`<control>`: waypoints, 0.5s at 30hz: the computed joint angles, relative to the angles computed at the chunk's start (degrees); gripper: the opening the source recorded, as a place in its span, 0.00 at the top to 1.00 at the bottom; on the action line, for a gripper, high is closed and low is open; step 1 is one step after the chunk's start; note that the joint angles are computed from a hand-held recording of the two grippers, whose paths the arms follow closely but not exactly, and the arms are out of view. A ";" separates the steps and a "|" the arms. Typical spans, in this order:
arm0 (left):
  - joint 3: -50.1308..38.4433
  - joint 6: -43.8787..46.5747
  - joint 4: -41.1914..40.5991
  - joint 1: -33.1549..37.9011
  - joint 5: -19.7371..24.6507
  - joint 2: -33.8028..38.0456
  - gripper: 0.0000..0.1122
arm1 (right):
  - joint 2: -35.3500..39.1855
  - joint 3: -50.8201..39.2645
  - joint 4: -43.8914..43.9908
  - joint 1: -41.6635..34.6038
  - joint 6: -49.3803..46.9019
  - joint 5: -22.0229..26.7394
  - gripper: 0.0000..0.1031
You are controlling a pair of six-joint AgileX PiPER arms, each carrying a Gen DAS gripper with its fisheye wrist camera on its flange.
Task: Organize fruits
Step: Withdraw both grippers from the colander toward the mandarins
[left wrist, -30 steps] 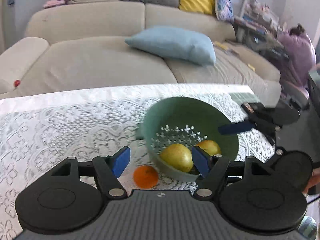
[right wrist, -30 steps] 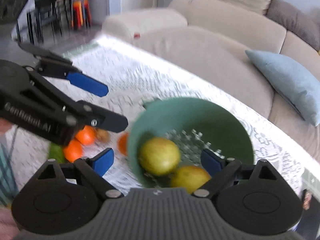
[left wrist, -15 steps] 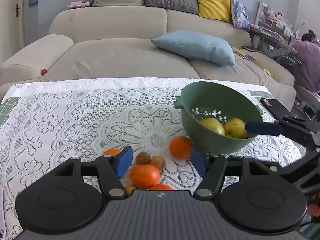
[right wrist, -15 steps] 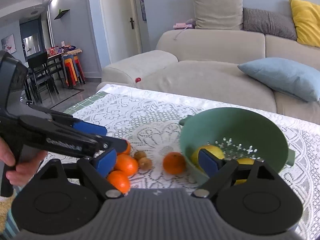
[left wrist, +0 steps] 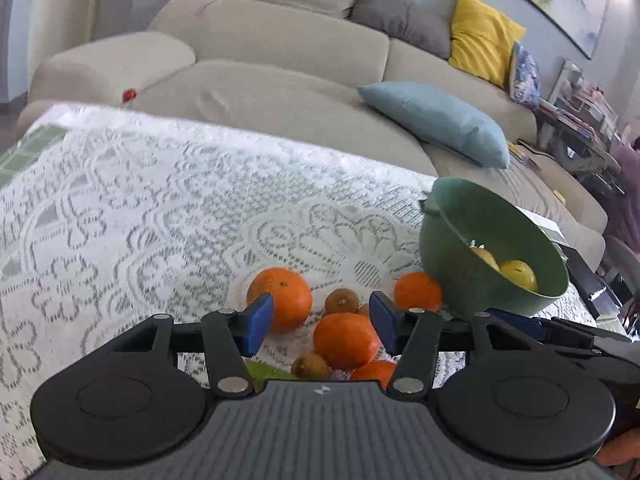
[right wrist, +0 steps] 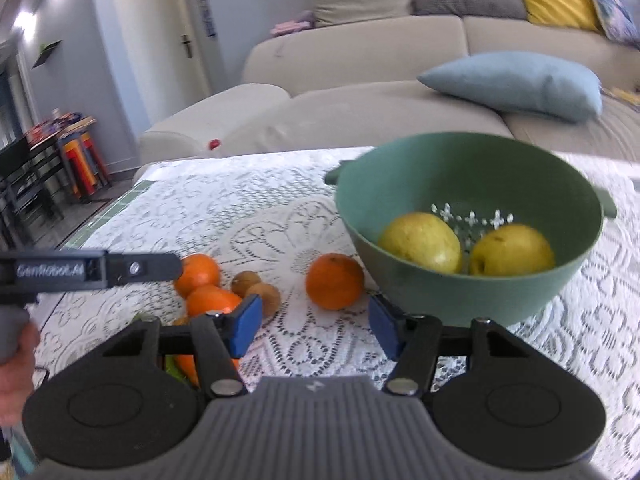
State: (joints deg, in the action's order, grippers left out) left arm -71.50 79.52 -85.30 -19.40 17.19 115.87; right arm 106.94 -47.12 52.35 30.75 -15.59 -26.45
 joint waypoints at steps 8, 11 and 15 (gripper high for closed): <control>-0.39 2.35 -3.87 -1.39 -4.21 1.46 0.44 | 3.92 -3.27 -0.72 -1.07 5.41 -0.44 0.44; -2.09 -1.09 -2.95 -1.71 -5.31 3.20 0.44 | 5.08 -4.04 -1.58 -0.91 8.28 -0.98 0.45; -4.08 -8.85 4.04 -2.99 -8.47 4.71 0.46 | 7.06 -5.63 -1.69 -0.85 9.93 -1.58 0.46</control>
State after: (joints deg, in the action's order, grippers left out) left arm -75.59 70.67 -81.26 -22.39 8.72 120.58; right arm 114.00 -52.76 50.65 29.90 -5.66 -28.03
